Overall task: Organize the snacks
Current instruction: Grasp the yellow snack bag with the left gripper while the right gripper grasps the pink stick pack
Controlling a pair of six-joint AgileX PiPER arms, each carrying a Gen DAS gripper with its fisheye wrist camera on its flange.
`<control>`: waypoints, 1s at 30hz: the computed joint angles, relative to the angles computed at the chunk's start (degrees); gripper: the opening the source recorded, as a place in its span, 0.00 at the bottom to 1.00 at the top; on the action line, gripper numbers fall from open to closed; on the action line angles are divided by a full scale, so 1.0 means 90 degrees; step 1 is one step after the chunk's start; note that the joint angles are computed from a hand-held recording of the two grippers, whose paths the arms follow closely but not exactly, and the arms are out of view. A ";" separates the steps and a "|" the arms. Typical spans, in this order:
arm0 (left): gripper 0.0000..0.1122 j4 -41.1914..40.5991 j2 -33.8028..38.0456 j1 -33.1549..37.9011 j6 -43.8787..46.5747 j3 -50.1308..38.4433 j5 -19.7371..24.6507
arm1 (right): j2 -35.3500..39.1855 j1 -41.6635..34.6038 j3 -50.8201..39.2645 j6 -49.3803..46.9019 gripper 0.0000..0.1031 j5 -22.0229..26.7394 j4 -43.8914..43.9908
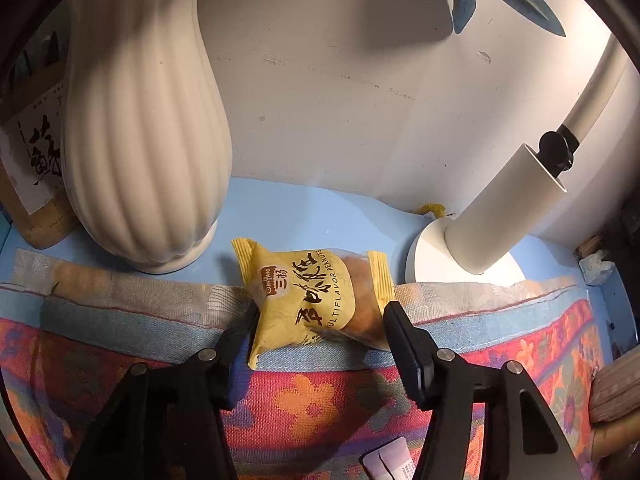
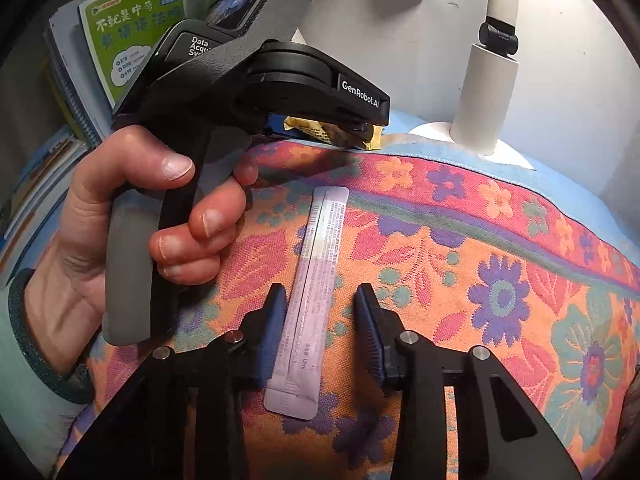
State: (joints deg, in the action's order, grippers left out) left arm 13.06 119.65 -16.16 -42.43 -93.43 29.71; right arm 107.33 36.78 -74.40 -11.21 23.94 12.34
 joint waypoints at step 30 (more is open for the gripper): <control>0.42 0.4236 -0.2516 -0.4690 -0.6563 0.3428 0.0943 | -0.4389 -0.3822 0.4632 -0.4855 0.20 0.1144 0.3772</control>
State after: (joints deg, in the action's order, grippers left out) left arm 51.18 97.01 -58.38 -101.49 -62.58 38.19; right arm 67.82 2.38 -32.72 -54.91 34.24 46.29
